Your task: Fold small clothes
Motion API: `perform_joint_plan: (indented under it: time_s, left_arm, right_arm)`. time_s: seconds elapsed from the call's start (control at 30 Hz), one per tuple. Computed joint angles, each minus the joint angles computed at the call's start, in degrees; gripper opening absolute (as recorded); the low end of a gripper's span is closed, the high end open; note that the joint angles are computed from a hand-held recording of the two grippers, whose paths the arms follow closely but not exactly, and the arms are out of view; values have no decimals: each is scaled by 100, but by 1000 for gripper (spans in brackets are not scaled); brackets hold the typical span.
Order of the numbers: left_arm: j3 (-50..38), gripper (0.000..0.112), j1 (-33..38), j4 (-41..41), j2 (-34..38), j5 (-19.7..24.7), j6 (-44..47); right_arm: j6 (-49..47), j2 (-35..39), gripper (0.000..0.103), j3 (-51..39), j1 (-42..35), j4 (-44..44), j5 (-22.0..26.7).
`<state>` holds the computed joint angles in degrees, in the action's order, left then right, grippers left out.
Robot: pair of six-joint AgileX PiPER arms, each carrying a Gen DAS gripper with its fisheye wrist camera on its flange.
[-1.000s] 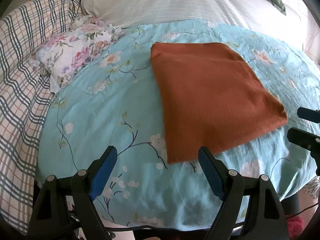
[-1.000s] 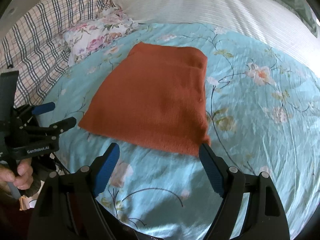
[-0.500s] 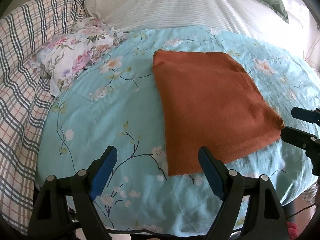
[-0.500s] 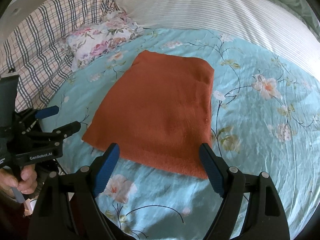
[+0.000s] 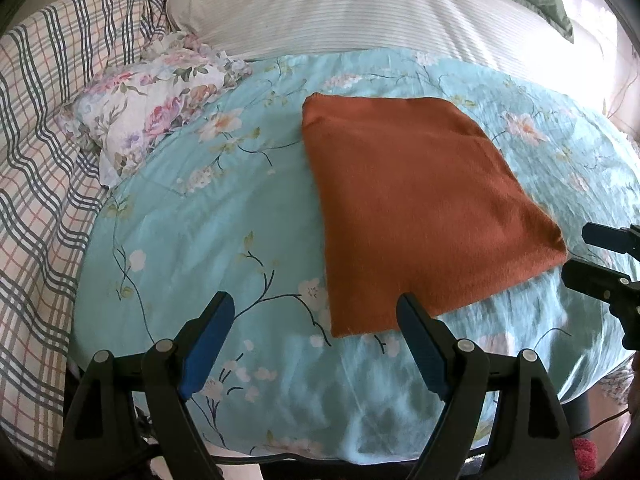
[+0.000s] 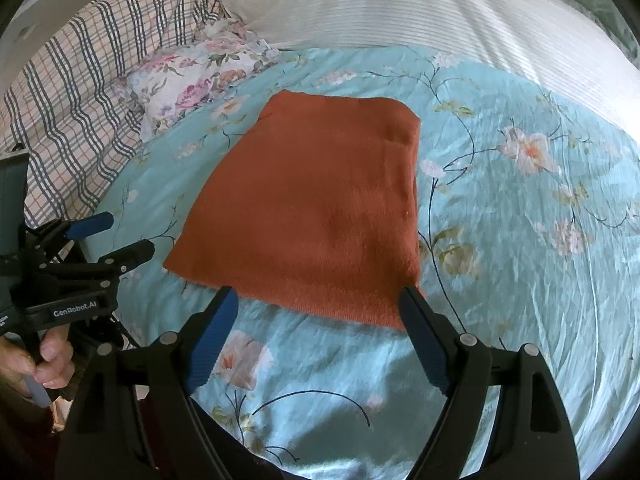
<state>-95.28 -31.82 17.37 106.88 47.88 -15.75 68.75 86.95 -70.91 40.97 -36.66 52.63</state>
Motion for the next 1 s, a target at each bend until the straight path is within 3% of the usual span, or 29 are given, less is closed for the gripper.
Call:
perform_joint_plan:
  time_s: [1.0]
  left_arm:
    - [133,84,-101,-82,-143,41,65]
  right_arm:
    - [177,-106,84,124,154,-52,65]
